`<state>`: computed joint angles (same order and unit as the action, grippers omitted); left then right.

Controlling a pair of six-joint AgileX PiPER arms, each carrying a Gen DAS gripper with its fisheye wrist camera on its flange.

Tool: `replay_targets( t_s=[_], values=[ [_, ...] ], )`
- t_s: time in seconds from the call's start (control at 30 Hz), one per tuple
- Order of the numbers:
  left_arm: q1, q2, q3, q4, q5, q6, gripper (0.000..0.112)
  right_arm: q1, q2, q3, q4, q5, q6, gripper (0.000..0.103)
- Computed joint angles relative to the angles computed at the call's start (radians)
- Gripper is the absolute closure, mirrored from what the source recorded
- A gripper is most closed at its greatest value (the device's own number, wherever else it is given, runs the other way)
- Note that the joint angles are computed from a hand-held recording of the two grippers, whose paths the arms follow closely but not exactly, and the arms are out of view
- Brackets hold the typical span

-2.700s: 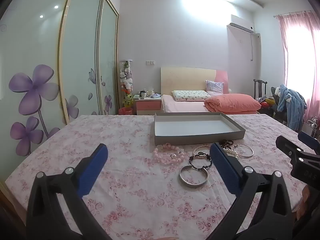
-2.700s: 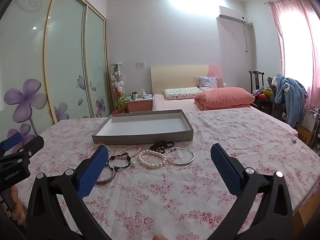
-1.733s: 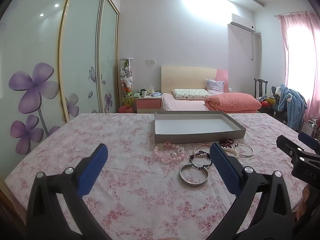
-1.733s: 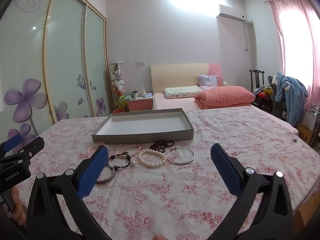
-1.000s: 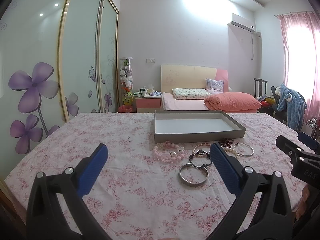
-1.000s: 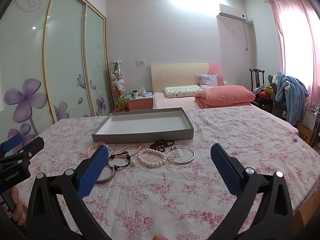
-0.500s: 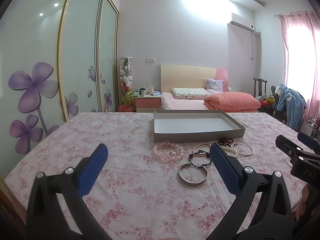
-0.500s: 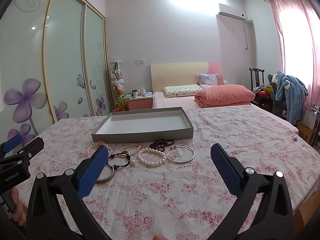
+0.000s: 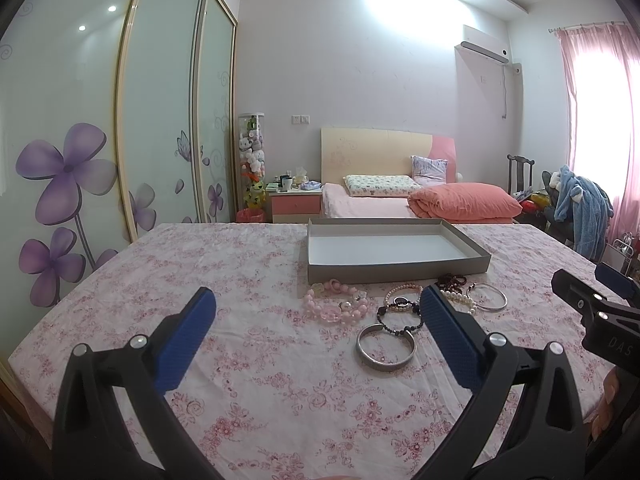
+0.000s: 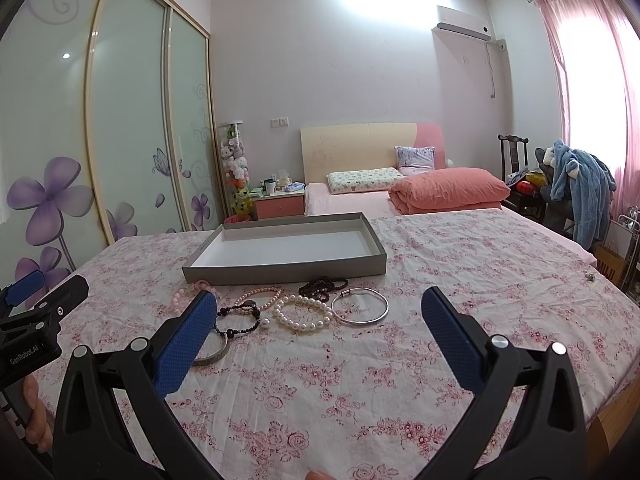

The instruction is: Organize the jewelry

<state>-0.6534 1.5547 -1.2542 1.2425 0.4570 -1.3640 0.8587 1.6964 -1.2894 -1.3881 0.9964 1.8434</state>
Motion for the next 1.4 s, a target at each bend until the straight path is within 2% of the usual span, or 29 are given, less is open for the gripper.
replay_targets(
  t_s=[0.3,0.4,0.53,0.7,0.77,0.83,0.93,1.07,1.17,1.4],
  values=[
    [0.002,0.001,0.003,-0.002,-0.004,0.001,0.013,0.006,-0.006,-0.013,0.016,0.009,-0.022,0.002],
    [0.01,0.003,-0.001,-0.044,-0.007,0.044,0.013,-0.013,0.01,-0.007,0.015,-0.015,-0.011,0.002],
    [0.017,0.061,-0.051,-0.176,-0.002,0.186,0.013,-0.072,0.041,-0.017,0.083,-0.077,-0.06,0.002],
    [0.061,0.167,-0.211,-0.589,0.043,0.635,0.013,-0.227,0.08,-0.137,0.426,-0.163,-0.406,0.002],
    [0.081,0.22,-0.283,-0.755,0.085,0.811,0.013,-0.286,0.114,-0.197,0.568,-0.178,-0.554,0.003],
    [0.086,0.267,-0.342,-0.849,0.129,0.918,0.013,-0.329,0.151,-0.251,0.665,-0.169,-0.666,0.006],
    [0.088,0.33,-0.421,-0.921,0.188,1.006,0.013,-0.389,0.222,-0.346,0.803,-0.122,-0.829,0.011],
    [0.092,0.423,-0.543,-1.004,0.285,1.105,0.013,-0.448,0.291,-0.432,0.947,-0.076,-0.967,0.017],
    [0.101,0.474,-0.616,-1.07,0.339,1.165,0.013,-0.448,0.328,-0.486,0.953,-0.04,-1.005,0.016],
    [0.106,0.594,-0.794,-1.091,0.445,1.207,0.013,-0.471,0.395,-0.609,0.975,-0.03,-1.086,0.017]
  ],
)
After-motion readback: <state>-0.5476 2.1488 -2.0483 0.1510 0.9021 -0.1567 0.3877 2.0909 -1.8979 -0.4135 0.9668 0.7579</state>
